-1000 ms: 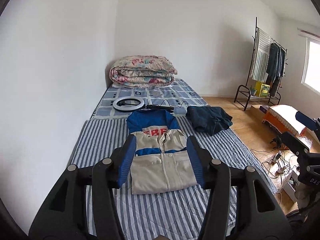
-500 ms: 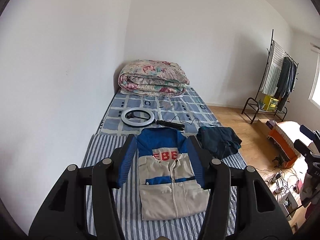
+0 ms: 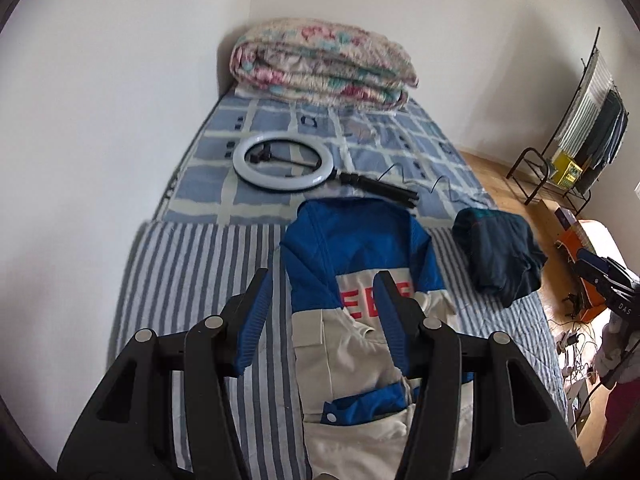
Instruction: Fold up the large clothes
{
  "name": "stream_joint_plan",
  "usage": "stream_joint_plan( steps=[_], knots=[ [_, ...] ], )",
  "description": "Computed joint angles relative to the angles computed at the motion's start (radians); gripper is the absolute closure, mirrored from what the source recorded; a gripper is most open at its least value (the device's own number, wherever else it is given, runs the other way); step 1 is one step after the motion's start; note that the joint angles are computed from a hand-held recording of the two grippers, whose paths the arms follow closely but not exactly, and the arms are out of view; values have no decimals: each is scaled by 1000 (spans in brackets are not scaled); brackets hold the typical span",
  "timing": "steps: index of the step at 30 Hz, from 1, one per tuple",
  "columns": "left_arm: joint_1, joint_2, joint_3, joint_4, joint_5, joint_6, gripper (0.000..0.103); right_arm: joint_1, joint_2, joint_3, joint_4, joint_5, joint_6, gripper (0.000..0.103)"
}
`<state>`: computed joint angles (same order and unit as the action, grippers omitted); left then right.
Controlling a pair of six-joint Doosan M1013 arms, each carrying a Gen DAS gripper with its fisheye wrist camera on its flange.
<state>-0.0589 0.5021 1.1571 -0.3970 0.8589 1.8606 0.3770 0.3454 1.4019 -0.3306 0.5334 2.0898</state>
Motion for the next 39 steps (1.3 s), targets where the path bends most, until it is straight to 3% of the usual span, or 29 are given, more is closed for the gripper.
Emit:
stream_joint_plan(
  steps=[7, 14, 23, 27, 28, 30, 31, 32, 33, 39],
  knots=[
    [5, 205, -113, -76, 49, -37, 49, -70, 192, -67, 192, -19, -118, 52],
    [16, 362, -298, -137, 114, -94, 49, -101, 310, -183, 285, -17, -197, 51],
    [1, 498, -507, -136, 215, -120, 49, -109, 453, -397, 218, 50, -162, 50],
    [-24, 512, -529, -86, 199, -89, 52, -112, 499, -472, 292, 68, -240, 50],
    [-28, 515, -531, -81, 194, -85, 64, -112, 512, -492, 306, 89, -260, 53],
    [-35, 517, -534, -74, 185, -84, 77, -108, 539, -541, 313, 147, -283, 79],
    [-39, 511, -523, -67, 170, -81, 89, -104, 546, -555, 298, 163, -273, 84],
    [-43, 505, -515, -51, 154, -81, 95, -101, 548, -558, 283, 165, -259, 97],
    [-47, 492, -494, -34, 125, -79, 97, -98, 546, -556, 269, 162, -244, 101],
    [-57, 426, -387, -36, 8, -48, 101, -88, 498, -475, 220, 59, -179, 103]
  ],
)
